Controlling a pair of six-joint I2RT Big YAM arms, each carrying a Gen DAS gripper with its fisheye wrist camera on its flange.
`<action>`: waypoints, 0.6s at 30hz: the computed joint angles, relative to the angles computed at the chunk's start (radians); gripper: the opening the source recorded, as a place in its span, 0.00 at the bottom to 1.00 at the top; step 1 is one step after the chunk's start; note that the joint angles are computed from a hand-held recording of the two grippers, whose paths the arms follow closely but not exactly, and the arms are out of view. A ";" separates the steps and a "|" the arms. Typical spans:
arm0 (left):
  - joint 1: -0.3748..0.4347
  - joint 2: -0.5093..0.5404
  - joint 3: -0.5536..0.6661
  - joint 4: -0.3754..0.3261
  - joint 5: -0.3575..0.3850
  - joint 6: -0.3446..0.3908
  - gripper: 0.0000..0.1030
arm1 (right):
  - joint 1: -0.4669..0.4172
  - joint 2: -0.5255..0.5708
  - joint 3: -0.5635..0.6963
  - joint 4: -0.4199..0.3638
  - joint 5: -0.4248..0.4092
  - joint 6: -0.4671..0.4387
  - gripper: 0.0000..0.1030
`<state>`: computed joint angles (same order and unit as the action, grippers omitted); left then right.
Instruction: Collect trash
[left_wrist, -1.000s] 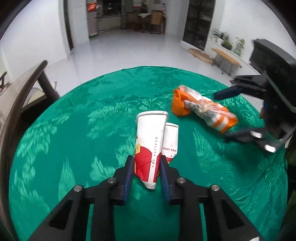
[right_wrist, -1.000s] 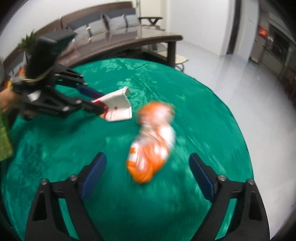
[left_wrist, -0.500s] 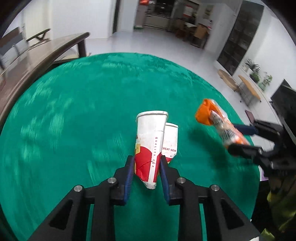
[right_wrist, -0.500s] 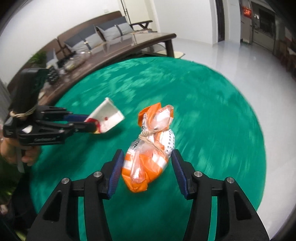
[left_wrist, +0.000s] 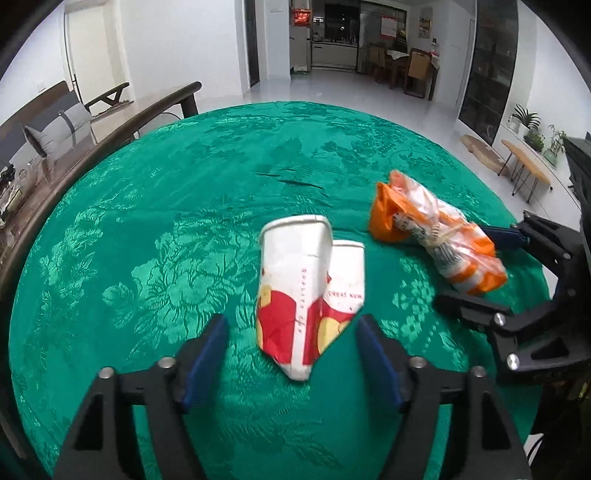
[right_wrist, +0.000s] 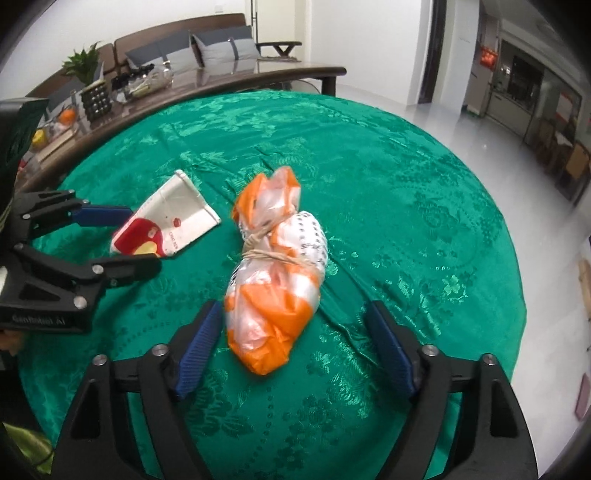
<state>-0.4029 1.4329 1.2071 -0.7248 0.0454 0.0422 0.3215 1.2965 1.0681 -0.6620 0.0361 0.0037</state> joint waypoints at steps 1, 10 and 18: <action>0.006 0.005 0.001 0.002 0.009 -0.012 0.79 | 0.001 -0.003 -0.009 0.013 0.004 0.000 0.85; 0.011 0.003 -0.014 0.035 0.005 -0.017 0.82 | 0.007 -0.010 -0.021 0.029 0.017 0.005 0.88; 0.012 0.004 -0.014 0.035 0.006 -0.016 0.83 | 0.006 -0.009 -0.021 0.029 0.016 0.003 0.89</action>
<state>-0.3907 1.4364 1.1928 -0.6895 0.0518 0.0259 0.3279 1.2871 1.0474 -0.6330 0.0520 0.0070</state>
